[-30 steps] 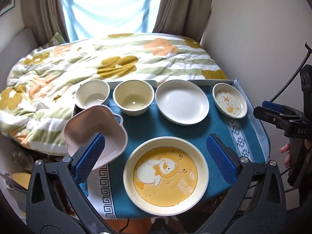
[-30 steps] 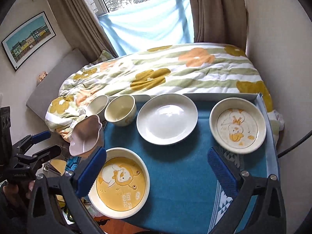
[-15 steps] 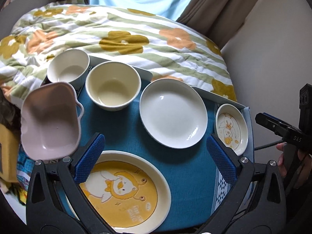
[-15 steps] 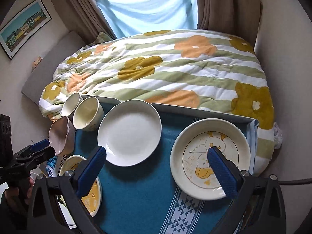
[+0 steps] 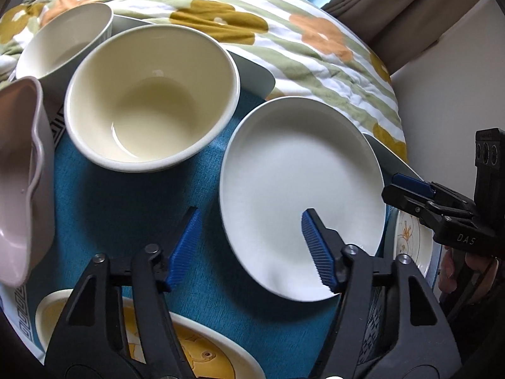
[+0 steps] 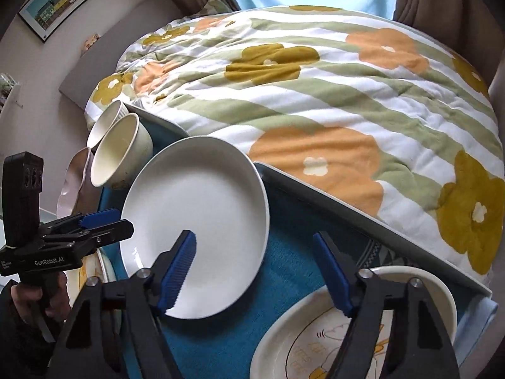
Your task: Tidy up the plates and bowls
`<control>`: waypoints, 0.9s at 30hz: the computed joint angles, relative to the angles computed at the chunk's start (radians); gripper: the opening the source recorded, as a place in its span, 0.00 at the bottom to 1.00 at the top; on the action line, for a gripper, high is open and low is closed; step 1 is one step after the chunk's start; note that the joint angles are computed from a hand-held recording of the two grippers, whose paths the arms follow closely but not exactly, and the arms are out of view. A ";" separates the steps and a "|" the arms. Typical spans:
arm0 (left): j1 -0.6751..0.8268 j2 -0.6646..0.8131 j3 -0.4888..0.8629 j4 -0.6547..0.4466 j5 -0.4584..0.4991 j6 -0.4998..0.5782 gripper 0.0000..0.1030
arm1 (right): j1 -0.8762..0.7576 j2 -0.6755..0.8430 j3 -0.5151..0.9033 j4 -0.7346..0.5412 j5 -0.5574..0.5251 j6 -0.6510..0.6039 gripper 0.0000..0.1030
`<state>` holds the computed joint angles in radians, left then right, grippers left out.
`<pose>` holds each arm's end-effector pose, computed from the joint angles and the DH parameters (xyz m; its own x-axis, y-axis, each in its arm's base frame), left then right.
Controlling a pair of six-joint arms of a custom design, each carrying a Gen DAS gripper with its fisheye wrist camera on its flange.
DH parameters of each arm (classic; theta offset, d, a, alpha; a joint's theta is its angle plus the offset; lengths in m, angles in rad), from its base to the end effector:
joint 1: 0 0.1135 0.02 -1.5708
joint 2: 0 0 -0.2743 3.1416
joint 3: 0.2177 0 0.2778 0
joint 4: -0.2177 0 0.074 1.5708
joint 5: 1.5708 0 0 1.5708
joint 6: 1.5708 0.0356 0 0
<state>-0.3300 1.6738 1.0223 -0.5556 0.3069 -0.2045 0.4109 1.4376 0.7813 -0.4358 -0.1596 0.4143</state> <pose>0.3169 -0.1199 0.1687 -0.9491 0.1205 -0.2910 0.2225 0.9104 -0.3487 0.2593 0.1192 0.1705 -0.9306 0.0281 -0.3649 -0.0949 0.9445 0.3145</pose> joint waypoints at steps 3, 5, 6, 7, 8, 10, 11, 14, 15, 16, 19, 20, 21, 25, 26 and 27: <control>-0.003 0.033 0.011 0.003 0.001 -0.006 0.34 | -0.013 0.054 0.000 0.043 -0.047 -0.029 0.51; -0.004 0.044 0.015 0.009 -0.009 -0.014 0.31 | -0.012 0.078 0.007 0.051 -0.056 -0.045 0.42; -0.003 0.052 0.020 0.010 -0.010 -0.016 0.28 | -0.015 0.090 0.013 0.054 -0.059 -0.054 0.40; -0.001 0.058 0.024 0.009 -0.015 -0.017 0.26 | -0.017 0.099 0.016 0.058 -0.065 -0.056 0.33; 0.000 0.065 0.029 0.007 -0.024 -0.019 0.21 | -0.020 0.107 0.017 0.060 -0.072 -0.061 0.31; 0.007 0.070 0.032 0.003 -0.036 -0.014 0.14 | -0.020 0.123 0.024 0.063 -0.073 -0.070 0.25; 0.010 0.073 0.034 0.003 -0.038 -0.013 0.12 | -0.015 0.129 0.028 0.061 -0.060 -0.073 0.22; 0.019 0.081 0.038 0.003 -0.029 -0.017 0.11 | -0.015 0.140 0.032 0.059 -0.042 -0.087 0.15; 0.018 0.082 0.039 0.003 -0.032 -0.020 0.11 | -0.023 0.148 0.035 0.055 -0.052 -0.089 0.15; 0.015 0.081 0.038 0.004 -0.036 -0.023 0.11 | -0.030 0.155 0.037 0.054 -0.067 -0.087 0.15; 0.006 0.085 0.050 -0.010 -0.055 -0.018 0.11 | -0.034 0.159 0.039 0.054 -0.073 -0.088 0.15; -0.002 0.086 0.058 -0.020 -0.068 -0.013 0.11 | -0.032 0.161 0.043 0.048 -0.070 -0.088 0.15; -0.011 0.086 0.066 -0.028 -0.083 -0.010 0.11 | -0.030 0.163 0.048 0.043 -0.066 -0.086 0.15; -0.026 0.063 0.071 -0.041 -0.105 0.000 0.11 | -0.029 0.148 0.040 0.043 -0.070 -0.065 0.15; -0.026 0.058 0.074 -0.047 -0.102 0.002 0.11 | -0.028 0.141 0.037 0.040 -0.070 -0.058 0.15; -0.026 0.052 0.077 -0.055 -0.103 0.007 0.11 | -0.025 0.135 0.039 0.030 -0.067 -0.052 0.15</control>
<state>-0.3564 1.7262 1.0997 -0.6108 0.2039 -0.1972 0.3858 1.5728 0.8206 -0.4055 -0.2267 0.3619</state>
